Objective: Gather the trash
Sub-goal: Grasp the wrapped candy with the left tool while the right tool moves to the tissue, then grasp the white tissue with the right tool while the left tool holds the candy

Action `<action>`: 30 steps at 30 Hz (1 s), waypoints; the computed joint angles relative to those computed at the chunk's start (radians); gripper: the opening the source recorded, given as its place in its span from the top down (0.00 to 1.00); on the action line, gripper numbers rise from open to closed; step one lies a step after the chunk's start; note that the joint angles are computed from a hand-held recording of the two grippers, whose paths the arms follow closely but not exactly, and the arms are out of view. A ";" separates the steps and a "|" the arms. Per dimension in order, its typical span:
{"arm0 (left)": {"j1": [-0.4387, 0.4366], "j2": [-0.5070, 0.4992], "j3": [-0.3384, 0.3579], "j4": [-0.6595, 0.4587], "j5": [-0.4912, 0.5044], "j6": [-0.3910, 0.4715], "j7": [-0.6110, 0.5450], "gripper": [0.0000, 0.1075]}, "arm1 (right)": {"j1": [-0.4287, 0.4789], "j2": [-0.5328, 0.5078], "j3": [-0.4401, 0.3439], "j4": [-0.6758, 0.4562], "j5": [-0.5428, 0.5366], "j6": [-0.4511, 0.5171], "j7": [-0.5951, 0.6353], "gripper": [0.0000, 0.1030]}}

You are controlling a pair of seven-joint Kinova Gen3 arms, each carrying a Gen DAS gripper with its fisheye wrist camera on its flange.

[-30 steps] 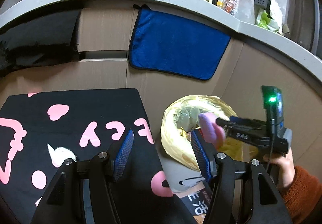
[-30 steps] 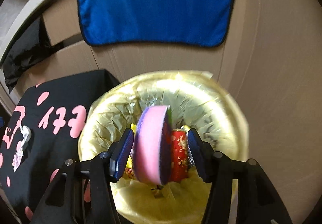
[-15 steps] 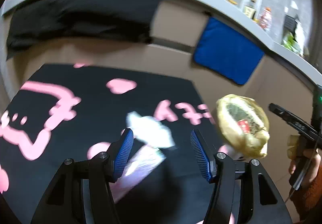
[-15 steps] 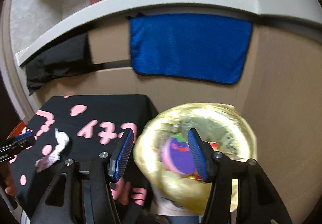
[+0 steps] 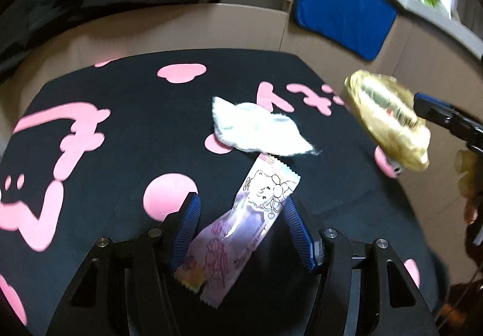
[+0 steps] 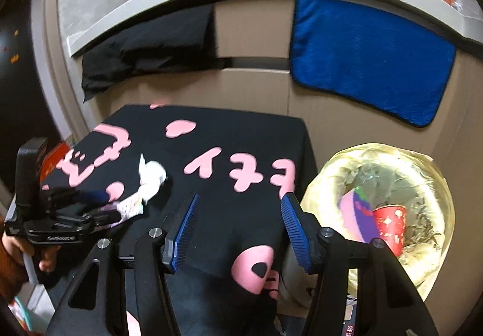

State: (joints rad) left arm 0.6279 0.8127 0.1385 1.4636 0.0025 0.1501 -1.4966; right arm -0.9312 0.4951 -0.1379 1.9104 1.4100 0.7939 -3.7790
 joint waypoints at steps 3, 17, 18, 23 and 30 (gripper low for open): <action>-0.006 0.021 0.014 -0.041 0.004 0.055 -0.015 0.49 | -0.005 0.008 0.001 -0.002 0.004 0.001 -0.002 0.48; 0.045 -0.136 -0.088 0.246 0.099 -0.199 0.167 0.76 | 0.032 0.074 0.020 -0.103 0.033 -0.139 0.045 0.45; 0.037 -0.142 -0.084 0.261 0.107 -0.213 0.175 0.76 | 0.033 0.082 0.024 -0.118 0.026 -0.150 0.062 0.45; -0.026 -0.167 -0.043 0.313 0.131 -0.253 0.207 0.76 | 0.023 0.129 0.080 -0.234 -0.063 -0.232 0.250 0.41; -0.045 -0.201 -0.058 0.383 0.157 -0.309 0.227 0.76 | 0.064 0.238 0.049 -0.410 -0.178 -0.252 0.494 0.41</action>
State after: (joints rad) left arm 0.5825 0.6118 0.0808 1.8463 0.1593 -0.1587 -1.2694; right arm -0.8673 0.7334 -0.0887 1.5004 1.2318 0.5419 -3.2848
